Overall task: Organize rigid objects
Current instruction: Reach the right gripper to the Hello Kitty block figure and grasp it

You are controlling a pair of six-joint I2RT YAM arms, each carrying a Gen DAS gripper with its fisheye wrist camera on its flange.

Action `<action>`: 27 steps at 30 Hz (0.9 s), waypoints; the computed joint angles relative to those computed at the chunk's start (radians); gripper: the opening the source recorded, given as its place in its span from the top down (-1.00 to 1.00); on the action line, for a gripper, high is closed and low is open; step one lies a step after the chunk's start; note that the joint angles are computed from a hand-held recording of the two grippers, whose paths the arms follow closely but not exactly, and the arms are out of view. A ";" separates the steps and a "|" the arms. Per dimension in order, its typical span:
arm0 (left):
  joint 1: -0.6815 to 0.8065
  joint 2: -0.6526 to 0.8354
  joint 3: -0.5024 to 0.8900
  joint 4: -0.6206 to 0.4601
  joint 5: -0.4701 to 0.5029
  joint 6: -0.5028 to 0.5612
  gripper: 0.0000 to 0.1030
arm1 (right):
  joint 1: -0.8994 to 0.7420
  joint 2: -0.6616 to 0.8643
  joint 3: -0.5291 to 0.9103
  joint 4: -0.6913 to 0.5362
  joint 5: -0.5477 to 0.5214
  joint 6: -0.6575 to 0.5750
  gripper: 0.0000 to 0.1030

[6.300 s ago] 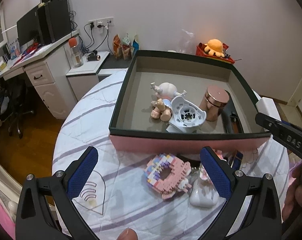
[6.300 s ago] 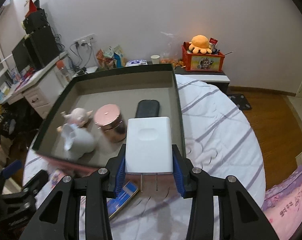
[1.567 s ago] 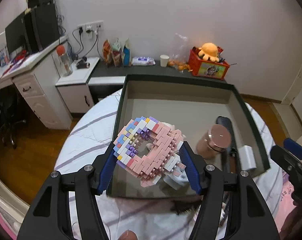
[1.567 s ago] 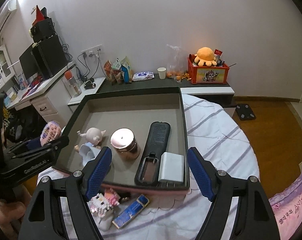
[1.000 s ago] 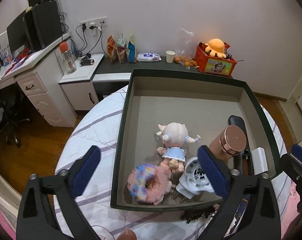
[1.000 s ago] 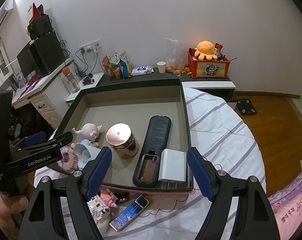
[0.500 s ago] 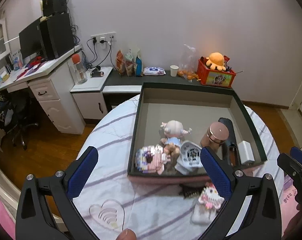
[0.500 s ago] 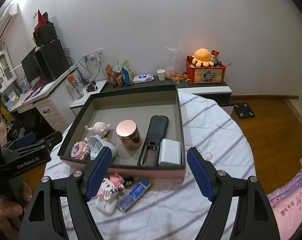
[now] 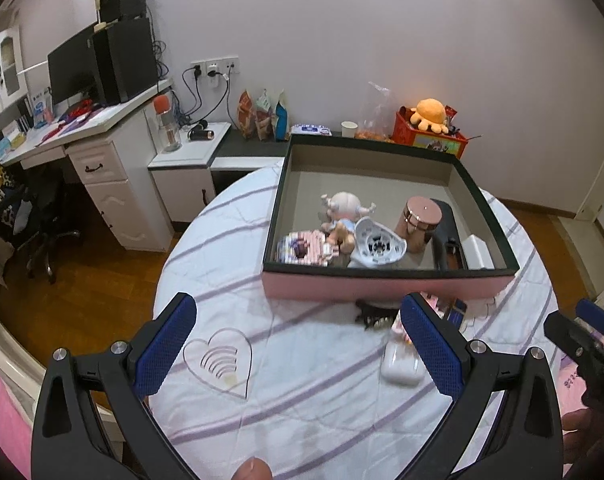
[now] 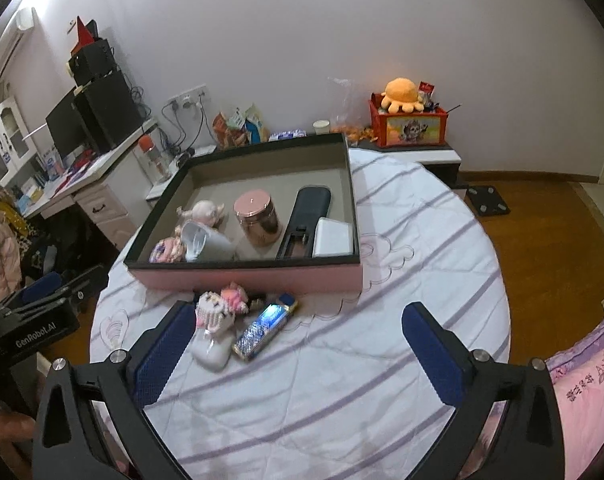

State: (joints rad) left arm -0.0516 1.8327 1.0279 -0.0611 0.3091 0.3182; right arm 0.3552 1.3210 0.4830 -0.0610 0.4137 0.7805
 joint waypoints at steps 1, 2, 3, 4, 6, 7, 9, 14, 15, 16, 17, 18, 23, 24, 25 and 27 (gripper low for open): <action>0.004 -0.004 -0.009 0.003 0.001 0.001 -1.00 | 0.007 0.002 -0.006 0.004 -0.005 0.008 -1.00; 0.005 -0.009 -0.017 0.005 -0.001 0.001 -1.00 | 0.010 0.002 -0.010 0.006 -0.008 0.010 -1.00; 0.008 -0.013 -0.022 0.006 -0.001 0.003 -1.00 | 0.015 0.006 -0.011 0.006 -0.006 0.012 -1.00; 0.012 -0.016 -0.029 0.008 0.001 0.006 -1.00 | 0.021 0.012 -0.010 0.005 -0.003 0.016 -1.00; 0.021 -0.023 -0.045 0.019 0.003 0.012 -1.00 | 0.027 0.030 -0.010 0.015 -0.012 0.018 -1.00; 0.024 -0.024 -0.050 0.022 0.003 0.017 -1.00 | 0.029 0.046 -0.002 0.014 -0.015 0.019 -1.00; 0.029 -0.021 -0.054 0.024 -0.002 0.023 -1.00 | 0.036 0.074 0.010 0.019 -0.022 0.021 -1.00; 0.049 0.002 -0.055 0.026 0.000 0.032 -1.00 | 0.045 0.183 0.062 0.045 -0.057 -0.001 -1.00; 0.053 0.006 -0.055 0.028 0.001 0.035 -1.00 | 0.046 0.202 0.072 0.050 -0.063 -0.003 -1.00; 0.056 0.011 -0.054 0.030 0.000 0.038 -1.00 | 0.046 0.225 0.085 0.057 -0.069 -0.005 -1.00; 0.058 0.016 -0.052 0.031 -0.001 0.040 -1.00 | 0.045 0.241 0.094 0.063 -0.073 -0.008 -1.00; 0.061 0.024 -0.050 0.034 -0.004 0.042 -1.00 | 0.043 0.261 0.107 0.069 -0.079 -0.012 -1.00; 0.073 0.063 -0.024 0.036 -0.005 0.041 -1.00 | 0.032 0.351 0.174 0.089 -0.095 -0.034 -1.00; 0.074 0.074 -0.016 0.035 -0.006 0.040 -1.00 | 0.027 0.375 0.191 0.093 -0.099 -0.040 -1.00; 0.077 0.088 -0.005 0.032 -0.006 0.039 -1.00 | 0.023 0.394 0.205 0.093 -0.104 -0.043 -1.00; 0.080 0.118 0.018 0.030 -0.007 0.037 -1.00 | 0.011 0.432 0.233 0.100 -0.117 -0.049 -1.00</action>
State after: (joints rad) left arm 0.0283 1.9504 1.0457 -0.0311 0.3023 0.3556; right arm 0.3664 1.7533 0.7161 0.0394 0.2962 0.7315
